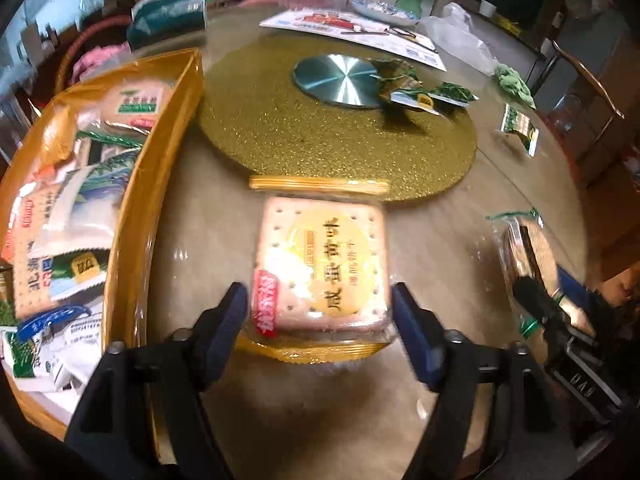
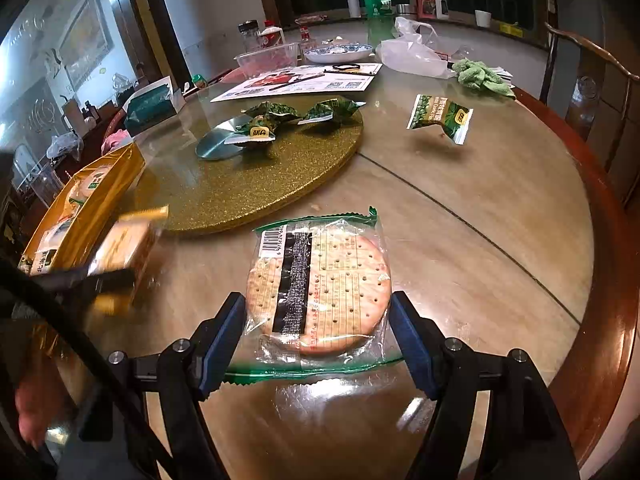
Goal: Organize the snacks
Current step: 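Lift the yellow cracker pack with the left gripper while the right carries the round pack toward the box, then lower both cracker packs into the box and open both grippers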
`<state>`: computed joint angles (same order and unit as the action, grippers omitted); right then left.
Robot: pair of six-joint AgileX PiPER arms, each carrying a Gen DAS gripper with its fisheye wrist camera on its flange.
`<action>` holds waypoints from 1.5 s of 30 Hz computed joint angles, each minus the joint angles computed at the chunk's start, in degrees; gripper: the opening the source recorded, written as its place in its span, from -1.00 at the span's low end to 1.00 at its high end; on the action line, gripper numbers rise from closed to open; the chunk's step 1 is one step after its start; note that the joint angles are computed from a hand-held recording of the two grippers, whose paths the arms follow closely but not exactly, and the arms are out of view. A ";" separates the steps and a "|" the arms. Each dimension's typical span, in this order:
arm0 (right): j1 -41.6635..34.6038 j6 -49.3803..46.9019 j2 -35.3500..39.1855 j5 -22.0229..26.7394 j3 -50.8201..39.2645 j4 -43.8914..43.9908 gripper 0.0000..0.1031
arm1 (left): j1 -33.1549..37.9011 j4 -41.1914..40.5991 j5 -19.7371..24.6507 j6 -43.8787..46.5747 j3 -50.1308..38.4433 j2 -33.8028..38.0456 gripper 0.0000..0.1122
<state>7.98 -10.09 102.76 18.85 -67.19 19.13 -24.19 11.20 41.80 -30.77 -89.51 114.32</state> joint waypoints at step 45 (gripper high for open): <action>20.35 -5.02 16.39 25.89 -44.14 11.83 0.38 | 34.59 -37.63 -16.81 39.70 35.57 -35.75 0.25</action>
